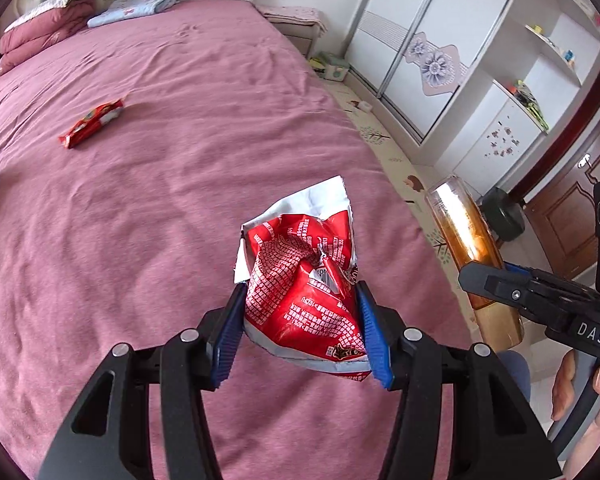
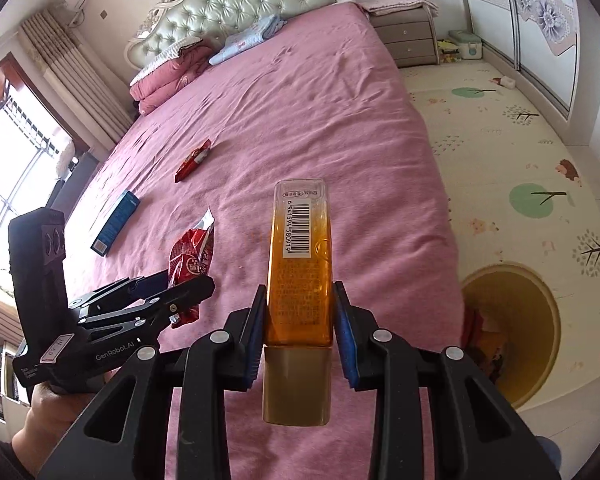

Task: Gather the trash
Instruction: 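Carry the chip bag and bottle to the yellow bucket and open both grippers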

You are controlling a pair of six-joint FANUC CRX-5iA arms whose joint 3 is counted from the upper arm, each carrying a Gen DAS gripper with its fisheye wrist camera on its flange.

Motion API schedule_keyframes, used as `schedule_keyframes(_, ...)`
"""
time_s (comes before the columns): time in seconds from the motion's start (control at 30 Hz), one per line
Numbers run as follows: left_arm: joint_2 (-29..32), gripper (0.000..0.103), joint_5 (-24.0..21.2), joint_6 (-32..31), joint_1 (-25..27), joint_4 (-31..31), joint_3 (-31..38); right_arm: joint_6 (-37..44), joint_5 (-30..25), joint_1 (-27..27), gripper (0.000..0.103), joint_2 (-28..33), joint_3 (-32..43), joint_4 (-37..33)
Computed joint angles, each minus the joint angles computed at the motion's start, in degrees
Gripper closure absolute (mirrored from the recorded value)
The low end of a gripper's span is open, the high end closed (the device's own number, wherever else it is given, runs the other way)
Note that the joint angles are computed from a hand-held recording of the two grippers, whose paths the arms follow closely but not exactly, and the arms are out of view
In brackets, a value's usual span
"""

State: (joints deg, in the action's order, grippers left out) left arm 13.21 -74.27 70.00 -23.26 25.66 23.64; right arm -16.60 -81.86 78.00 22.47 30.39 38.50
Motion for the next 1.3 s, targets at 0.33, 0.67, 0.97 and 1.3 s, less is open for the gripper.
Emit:
schedule_keyframes(0.33, 6.3, 0.049, -3.1, 3.2, -10.1, 2.1, 8.7, -12.4, -6.4, 6.8, 0.072, -12.3, -16.2, 3.5)
schedule_keyframes(0.67, 16.4, 0.049, -8.1, 4.5, -17.9, 1.2, 22.5, -24.4, -11.9, 13.0, 0.072, -20.5, -26.7, 2.1)
schedule_keyframes(0.97, 26.2, 0.049, -13.6, 6.3, -22.8, -0.1, 33.7, -33.4, -12.4, 16.6, 0.072, -27.1, -35.6, -1.5)
schedule_keyframes(1.3, 40.2, 0.044, -24.1, 11.4, -25.1, -0.3, 53.3, -38.5, -9.0, 17.9, 0.071, -30.5, -41.6, -3.4)
